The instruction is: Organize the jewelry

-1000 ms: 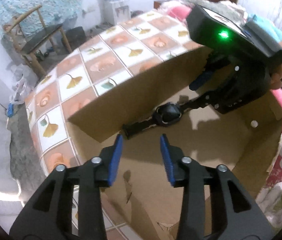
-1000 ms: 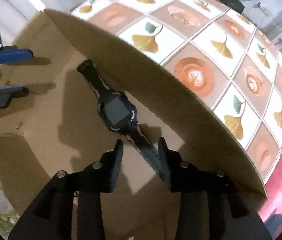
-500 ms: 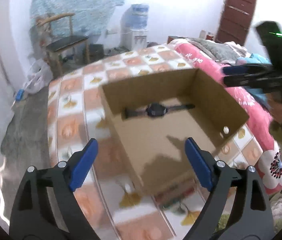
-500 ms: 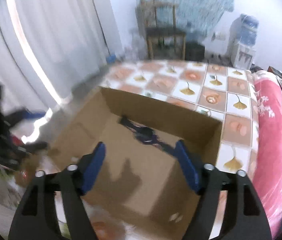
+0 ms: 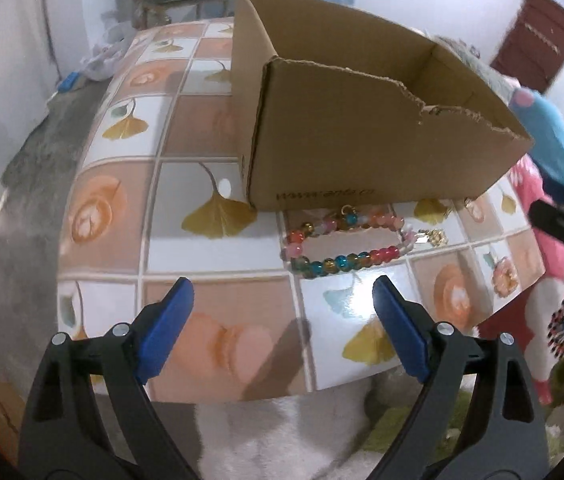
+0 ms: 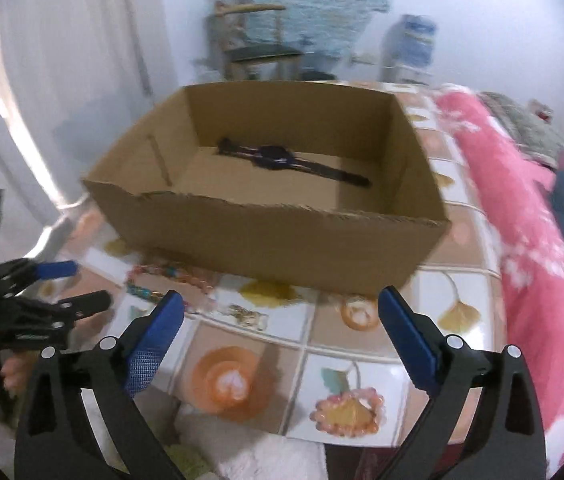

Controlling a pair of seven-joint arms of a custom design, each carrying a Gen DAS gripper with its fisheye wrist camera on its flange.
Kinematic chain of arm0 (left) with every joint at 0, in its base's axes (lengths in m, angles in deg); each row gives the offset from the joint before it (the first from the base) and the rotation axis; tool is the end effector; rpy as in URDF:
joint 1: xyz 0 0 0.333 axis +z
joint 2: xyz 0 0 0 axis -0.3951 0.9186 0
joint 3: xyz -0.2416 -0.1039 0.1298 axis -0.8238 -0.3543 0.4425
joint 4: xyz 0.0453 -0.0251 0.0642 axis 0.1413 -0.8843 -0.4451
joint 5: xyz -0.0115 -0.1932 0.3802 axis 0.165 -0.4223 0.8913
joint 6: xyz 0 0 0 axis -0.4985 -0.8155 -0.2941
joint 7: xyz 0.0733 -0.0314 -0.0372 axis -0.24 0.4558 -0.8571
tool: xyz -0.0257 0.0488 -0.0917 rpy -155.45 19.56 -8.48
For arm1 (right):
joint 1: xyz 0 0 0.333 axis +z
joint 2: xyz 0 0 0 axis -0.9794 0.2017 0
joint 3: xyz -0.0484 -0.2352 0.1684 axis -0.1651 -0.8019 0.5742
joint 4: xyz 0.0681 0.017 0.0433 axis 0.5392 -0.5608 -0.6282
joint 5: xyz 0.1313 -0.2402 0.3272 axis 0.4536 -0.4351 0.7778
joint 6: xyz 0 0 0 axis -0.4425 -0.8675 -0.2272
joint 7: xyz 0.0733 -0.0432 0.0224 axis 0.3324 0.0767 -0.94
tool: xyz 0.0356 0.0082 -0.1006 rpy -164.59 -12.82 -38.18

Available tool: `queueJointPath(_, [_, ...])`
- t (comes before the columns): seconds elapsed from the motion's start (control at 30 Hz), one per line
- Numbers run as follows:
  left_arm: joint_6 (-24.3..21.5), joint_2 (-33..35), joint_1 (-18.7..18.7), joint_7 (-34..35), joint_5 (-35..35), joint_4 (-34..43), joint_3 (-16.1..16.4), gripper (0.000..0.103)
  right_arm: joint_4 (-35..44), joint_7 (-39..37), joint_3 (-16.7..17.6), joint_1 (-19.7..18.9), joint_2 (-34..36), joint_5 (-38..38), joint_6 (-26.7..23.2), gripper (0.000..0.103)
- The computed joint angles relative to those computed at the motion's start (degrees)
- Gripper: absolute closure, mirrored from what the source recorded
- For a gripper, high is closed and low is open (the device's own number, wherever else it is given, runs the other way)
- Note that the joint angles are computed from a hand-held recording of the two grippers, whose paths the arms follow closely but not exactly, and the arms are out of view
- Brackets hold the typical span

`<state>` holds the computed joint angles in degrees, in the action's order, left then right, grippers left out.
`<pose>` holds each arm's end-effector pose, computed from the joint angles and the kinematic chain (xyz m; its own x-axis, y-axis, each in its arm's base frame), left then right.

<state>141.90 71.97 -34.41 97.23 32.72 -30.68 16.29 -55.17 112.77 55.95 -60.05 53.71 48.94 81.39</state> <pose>0.6214 -0.2761 0.5425 -0.2796 -0.9393 0.1990 -0.8507 0.1462 -0.5049 0.5822 0.2560 0.6180 0.0398 -0.9991 -0.0117 -0.7759 -0.0235 -0.6304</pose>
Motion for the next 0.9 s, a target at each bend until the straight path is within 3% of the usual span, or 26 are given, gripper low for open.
queueJointPath(0.1, [5.5,-3.0,-0.6,-4.3,2.9,-4.6,0.4,0.016,-3.2,7.8,1.2,0.2,-2.4,-12.7,0.3,0.007])
queueJointPath(0.17, [7.7,-4.8,-0.7,-4.5,2.1,-7.1,0.3,0.016,-4.7,10.4,1.7,-0.1,-3.8,-16.5,0.1,0.007])
queueJointPath(0.27, [7.8,-6.4,-0.8,-2.9,-1.0,-8.8,0.2,0.016,-8.9,8.6,1.0,-0.9,-6.6,-11.3,4.3,0.007])
queueJointPath(0.37, [11.7,-9.1,-0.9,-1.2,-6.4,-13.0,0.6,0.011,-14.1,7.0,0.5,-2.3,-9.9,-5.8,13.8,0.007])
queueJointPath(0.47, [15.2,-10.5,-1.7,2.9,-12.6,-15.4,1.2,0.009,-18.1,10.6,2.6,-6.1,-12.3,-9.7,25.8,0.007])
queueJointPath(0.5, [15.9,-10.6,-1.9,3.7,-13.7,-15.7,1.3,0.009,-17.9,10.0,3.2,-6.8,-12.2,-9.7,26.6,0.007])
queueJointPath(0.77, [18.2,-8.7,-2.3,11.5,-23.0,-14.0,1.6,0.008,-14.5,-1.2,2.4,-4.1,-7.9,4.4,22.1,0.007])
queueJointPath(0.83, [15.7,-7.1,-1.8,15.3,-26.9,-12.0,1.6,0.008,-13.5,-3.7,1.8,-3.2,-6.5,8.4,21.6,0.007])
queueJointPath(0.9, [13.5,-5.3,-1.2,13.3,-23.9,-10.0,1.3,0.009,-11.3,-6.7,0.9,-2.2,-4.1,14.0,20.2,0.007])
